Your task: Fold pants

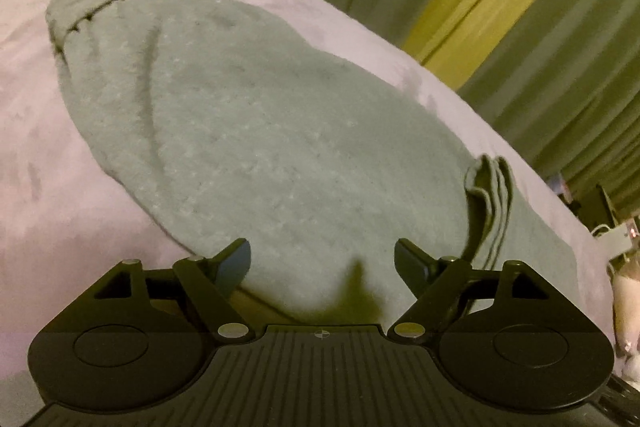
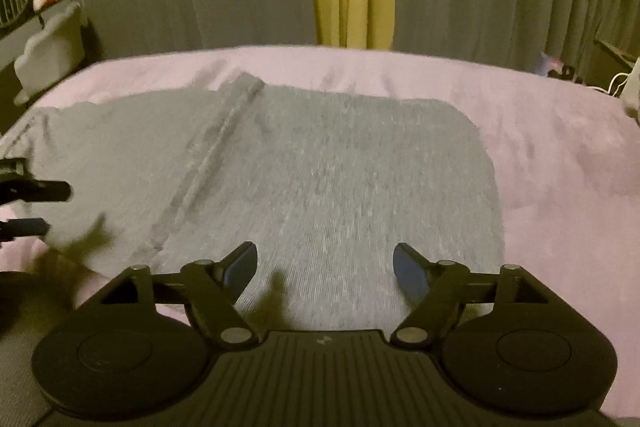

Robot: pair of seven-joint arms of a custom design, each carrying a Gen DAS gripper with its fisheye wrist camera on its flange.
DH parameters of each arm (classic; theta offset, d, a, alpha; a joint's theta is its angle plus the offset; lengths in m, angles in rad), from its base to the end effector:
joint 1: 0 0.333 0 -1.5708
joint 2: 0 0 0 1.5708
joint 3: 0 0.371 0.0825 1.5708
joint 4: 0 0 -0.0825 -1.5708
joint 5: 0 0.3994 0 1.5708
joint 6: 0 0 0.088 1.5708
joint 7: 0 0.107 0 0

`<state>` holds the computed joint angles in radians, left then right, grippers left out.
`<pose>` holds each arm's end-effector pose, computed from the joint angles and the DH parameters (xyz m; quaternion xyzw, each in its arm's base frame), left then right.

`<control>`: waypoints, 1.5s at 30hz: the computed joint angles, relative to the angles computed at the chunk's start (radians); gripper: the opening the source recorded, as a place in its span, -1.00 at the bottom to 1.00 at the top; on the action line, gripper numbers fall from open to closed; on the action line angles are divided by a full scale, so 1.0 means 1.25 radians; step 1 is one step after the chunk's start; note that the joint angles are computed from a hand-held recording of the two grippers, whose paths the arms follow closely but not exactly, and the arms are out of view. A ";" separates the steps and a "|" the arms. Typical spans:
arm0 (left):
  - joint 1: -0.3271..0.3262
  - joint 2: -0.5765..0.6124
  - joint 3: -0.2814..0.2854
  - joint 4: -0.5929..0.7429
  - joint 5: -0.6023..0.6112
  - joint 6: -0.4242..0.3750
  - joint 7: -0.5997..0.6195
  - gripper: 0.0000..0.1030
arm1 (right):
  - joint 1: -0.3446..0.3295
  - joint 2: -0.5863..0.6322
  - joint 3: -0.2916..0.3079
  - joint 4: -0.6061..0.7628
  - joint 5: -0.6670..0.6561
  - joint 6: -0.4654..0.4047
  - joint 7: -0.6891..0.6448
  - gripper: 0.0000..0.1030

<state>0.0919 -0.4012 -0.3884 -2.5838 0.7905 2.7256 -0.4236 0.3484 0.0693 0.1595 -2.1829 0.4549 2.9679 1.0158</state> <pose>0.4056 -0.1609 0.4725 -0.8941 0.2489 -0.3036 0.2156 0.5417 0.2651 0.4817 -0.8331 0.4191 -0.1641 0.3214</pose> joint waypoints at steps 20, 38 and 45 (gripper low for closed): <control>0.025 0.020 0.002 -0.013 0.120 0.009 -0.187 0.91 | 0.259 0.317 -0.266 0.415 -0.728 -0.125 0.845 0.71; 0.047 0.008 0.012 -0.036 0.222 0.073 -0.350 0.97 | 0.082 0.250 -0.030 0.326 -0.435 -0.122 0.452 0.67; 0.050 0.010 0.009 -0.034 0.237 0.074 -0.381 0.97 | 0.168 0.257 -0.109 0.336 -0.534 -0.098 0.510 0.78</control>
